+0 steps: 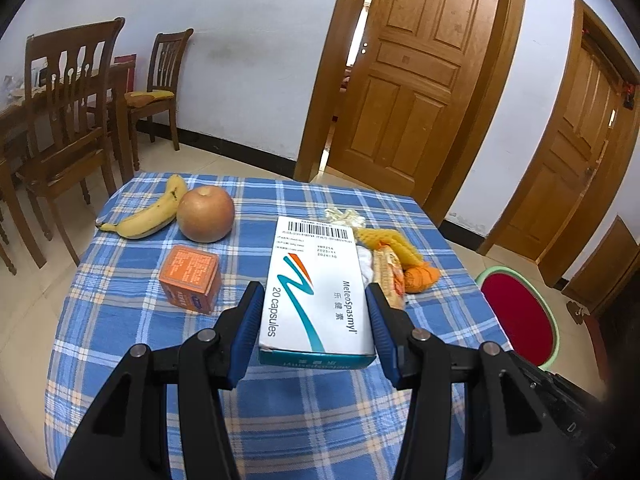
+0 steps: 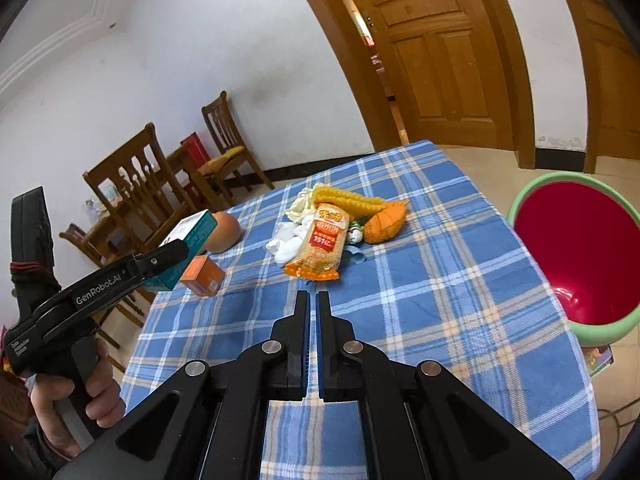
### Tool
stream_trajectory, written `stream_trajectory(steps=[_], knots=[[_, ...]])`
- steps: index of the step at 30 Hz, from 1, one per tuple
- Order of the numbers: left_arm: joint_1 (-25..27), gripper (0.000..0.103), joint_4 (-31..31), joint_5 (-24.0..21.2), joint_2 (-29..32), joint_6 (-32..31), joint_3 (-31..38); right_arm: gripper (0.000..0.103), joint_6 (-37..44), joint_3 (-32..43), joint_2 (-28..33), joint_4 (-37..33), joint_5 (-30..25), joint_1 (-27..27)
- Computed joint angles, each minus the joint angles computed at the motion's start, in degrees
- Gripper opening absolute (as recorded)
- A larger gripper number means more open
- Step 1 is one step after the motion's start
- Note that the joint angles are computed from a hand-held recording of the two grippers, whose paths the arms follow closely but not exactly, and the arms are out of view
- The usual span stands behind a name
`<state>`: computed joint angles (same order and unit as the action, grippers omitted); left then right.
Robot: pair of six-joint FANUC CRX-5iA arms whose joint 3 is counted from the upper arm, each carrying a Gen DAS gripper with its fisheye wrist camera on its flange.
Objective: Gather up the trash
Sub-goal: 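Grasp the rice-cracker snack bag with the right gripper and lift it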
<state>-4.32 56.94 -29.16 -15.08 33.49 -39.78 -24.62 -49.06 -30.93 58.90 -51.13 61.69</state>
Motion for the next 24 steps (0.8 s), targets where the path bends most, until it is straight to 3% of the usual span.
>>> stream_trajectory(steps=[6,13,16,18,24], knots=[[-1.1,0.052,-0.2,-0.4,-0.6,-0.1,-0.1,0.002,-1.5,-1.2,-2.3,0.4,-3.1,2.0],[-1.6,0.052,-1.1,0.3,-0.8,0.3,0.0,0.009,0.9,0.0,-1.5,-1.5,-0.5,-0.9],[-1.1,0.052,-2.0,0.5,-0.1,1.2,0.5,0.016,2.1,0.9,0.2,-2.3,1.6,-2.9],[-0.8,0.052,-2.4,0.9,0.3,1.6,0.7,0.032,2.7,1.6,1.5,-2.8,3.4,-4.4],[0.1,0.052,-3.0,1.8,1.8,2.3,1.2,0.051,6.5,4.7,6.8,-5.6,8.7,-9.0]])
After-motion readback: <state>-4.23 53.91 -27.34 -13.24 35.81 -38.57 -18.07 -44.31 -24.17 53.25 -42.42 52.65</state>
